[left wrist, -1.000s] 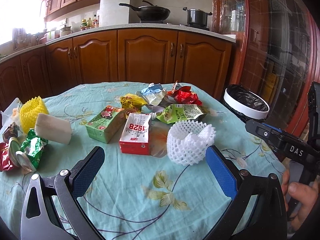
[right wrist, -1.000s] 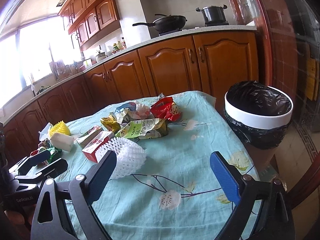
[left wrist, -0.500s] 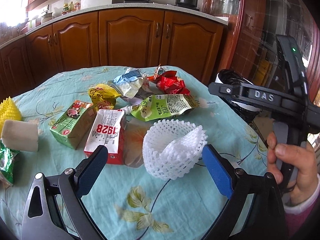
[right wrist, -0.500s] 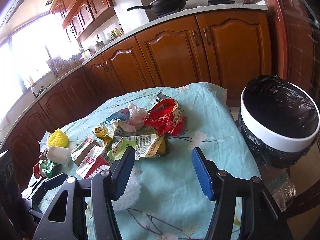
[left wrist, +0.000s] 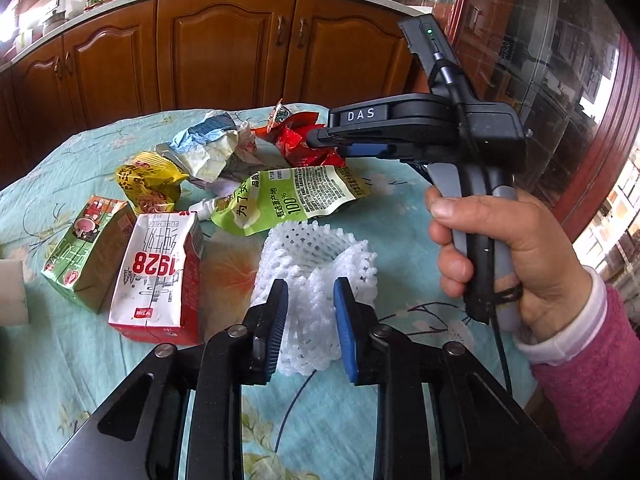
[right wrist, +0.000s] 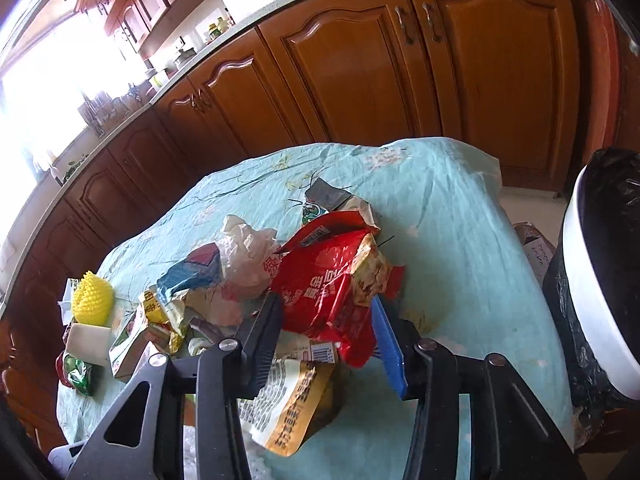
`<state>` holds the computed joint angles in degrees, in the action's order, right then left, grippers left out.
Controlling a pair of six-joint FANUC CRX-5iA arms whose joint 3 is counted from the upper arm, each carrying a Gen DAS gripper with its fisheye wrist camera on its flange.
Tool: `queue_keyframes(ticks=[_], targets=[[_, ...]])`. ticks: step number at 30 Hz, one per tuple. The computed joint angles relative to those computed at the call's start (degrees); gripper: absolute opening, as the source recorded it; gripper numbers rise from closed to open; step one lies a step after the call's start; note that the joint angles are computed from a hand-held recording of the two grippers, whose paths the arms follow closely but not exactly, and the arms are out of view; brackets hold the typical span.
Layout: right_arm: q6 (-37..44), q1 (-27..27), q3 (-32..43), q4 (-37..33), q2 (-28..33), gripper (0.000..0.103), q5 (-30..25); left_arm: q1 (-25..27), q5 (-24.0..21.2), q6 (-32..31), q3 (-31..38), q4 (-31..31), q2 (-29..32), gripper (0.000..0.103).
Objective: Collect trash
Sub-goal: 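Grasp the white foam net with the left tool while the right tool grasps the red snack bag, then carry the foam net with the left tool while the right tool carries the red bag over the bin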
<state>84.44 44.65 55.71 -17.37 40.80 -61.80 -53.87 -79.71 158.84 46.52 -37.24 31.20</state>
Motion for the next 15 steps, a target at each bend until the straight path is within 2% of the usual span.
queue_keyframes(ticks=[1,3,4,8,15], targets=[[-0.61,0.12,1.15,0.38,0.90,0.037,-0.47,-0.01,0.68,0.35,-0.67,0.17,-0.46,0.018],[-1.24,-0.01,3.29,0.34,2.52,0.020,-1.83,-0.05,2.09,1.54,-2.47,0.29,-1.72,0.015],[-1.22,-0.10,3.89,0.12,2.98,0.018,-2.41,-0.08,2.39,2.00,-2.98,0.06,-2.14,0.015],[-0.28,-0.47,-0.54,-0.93,0.28,0.014,0.84,-0.69,2.56,3.72,-4.24,-2.28,-3.92,0.012],[1.09,-1.77,-9.65,-3.43,-6.71,0.013,7.08,-2.07,0.67,4.53,-2.51,-7.55,-4.68,0.011]])
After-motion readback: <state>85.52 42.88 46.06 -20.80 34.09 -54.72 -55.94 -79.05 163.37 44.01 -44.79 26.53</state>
